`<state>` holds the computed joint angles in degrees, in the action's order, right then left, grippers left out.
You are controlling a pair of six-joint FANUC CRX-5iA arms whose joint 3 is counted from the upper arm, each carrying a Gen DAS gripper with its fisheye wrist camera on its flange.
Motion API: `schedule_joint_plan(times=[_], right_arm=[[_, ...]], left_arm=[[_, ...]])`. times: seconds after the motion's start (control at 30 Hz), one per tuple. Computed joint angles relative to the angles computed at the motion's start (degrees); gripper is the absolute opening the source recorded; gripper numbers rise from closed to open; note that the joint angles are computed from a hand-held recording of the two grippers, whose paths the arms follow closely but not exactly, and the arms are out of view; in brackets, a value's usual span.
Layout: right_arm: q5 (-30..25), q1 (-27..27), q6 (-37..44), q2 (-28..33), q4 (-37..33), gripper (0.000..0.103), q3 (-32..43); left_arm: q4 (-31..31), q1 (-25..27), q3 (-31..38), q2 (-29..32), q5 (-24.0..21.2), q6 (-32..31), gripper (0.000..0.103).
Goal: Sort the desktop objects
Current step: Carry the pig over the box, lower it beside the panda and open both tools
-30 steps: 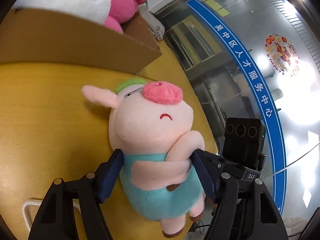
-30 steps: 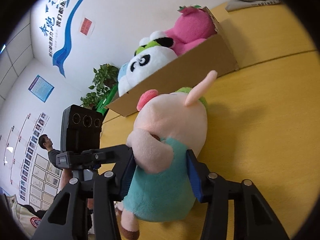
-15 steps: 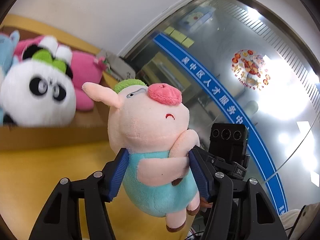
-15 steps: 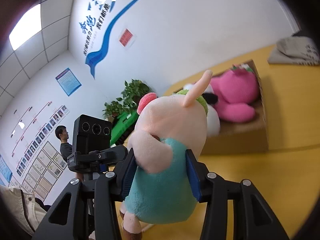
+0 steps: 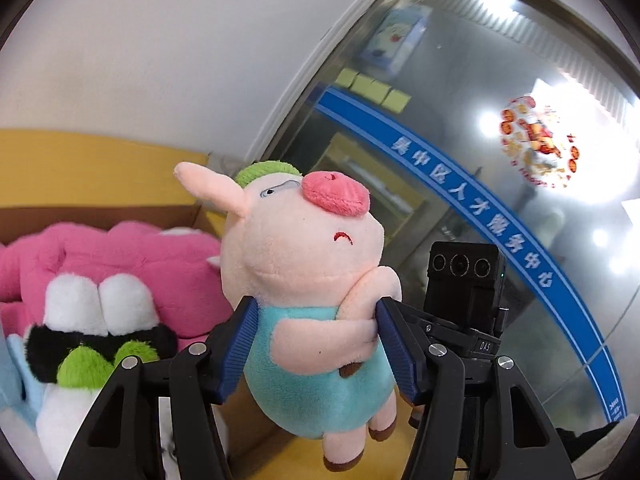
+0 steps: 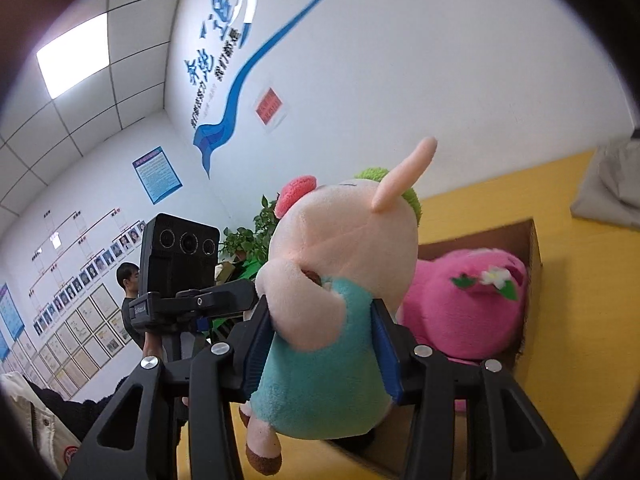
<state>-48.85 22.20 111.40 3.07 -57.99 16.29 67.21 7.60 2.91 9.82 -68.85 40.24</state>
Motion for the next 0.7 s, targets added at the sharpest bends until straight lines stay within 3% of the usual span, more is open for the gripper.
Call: schedule_joint_plan(times=[0.2, 0.3, 0.53, 0.7], right_arm=[[-8.46, 0.24, -4.93, 5.56, 6.82, 0.047, 2.72], [-10.51, 1.16, -8.70, 5.79, 11.35, 0.048, 3.18], [-9.58, 7.02, -16.71, 2.53, 27.02, 0.050, 1.62], [-7.30, 5.98, -14.40, 0.53, 24.65, 0.050, 3.91]], left_arm=[[-5.03, -0.54, -1.85, 2.46, 0.34, 1.69, 0.063], [-3.94, -0.38, -3.53, 1.26, -0.48, -0.02, 0.063], [-7.22, -0.85, -3.04, -0.28, -1.15, -0.52, 0.063], [-4.37, 0.39, -5.28, -3.07, -0.52, -1.63, 0.063]])
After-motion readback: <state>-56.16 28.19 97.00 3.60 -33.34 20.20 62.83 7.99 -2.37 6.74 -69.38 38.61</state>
